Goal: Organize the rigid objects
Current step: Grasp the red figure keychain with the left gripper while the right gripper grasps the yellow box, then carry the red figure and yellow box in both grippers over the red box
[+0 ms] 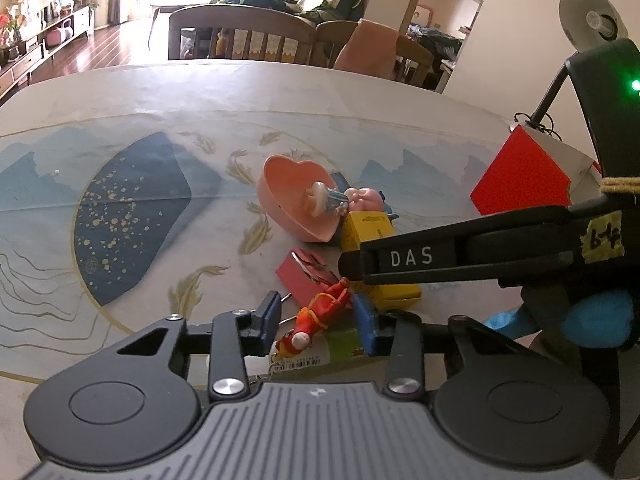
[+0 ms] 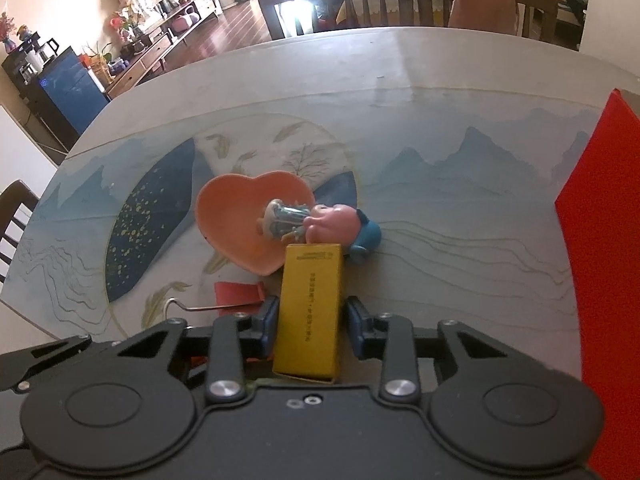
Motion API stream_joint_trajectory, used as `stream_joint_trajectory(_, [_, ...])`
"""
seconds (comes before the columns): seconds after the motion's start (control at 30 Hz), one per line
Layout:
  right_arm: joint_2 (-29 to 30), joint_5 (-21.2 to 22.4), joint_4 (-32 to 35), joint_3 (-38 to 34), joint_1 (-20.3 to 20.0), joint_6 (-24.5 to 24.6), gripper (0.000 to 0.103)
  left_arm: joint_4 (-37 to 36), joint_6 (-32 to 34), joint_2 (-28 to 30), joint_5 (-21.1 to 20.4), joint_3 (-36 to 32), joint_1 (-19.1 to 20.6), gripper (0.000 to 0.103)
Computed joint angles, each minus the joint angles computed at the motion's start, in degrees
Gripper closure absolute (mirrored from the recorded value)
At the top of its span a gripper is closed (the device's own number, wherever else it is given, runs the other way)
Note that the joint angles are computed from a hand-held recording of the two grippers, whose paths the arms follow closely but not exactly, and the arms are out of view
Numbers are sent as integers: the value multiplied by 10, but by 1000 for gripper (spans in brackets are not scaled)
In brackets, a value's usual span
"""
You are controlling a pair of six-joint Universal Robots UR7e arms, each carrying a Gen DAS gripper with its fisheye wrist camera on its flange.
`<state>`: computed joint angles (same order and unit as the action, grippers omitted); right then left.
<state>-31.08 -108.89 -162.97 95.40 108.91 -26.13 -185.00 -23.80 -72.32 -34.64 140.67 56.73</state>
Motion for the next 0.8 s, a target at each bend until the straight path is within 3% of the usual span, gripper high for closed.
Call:
stream_joint_trajectory(0.23, [-8, 2, -8, 8, -1, 2, 75, 15, -1, -11, -19, -2, 3, 82])
stream_joint_trajectory(0.8, [-67, 18, -29, 58, 6, 31, 75, 93, -60, -80, -46, 14, -16, 83])
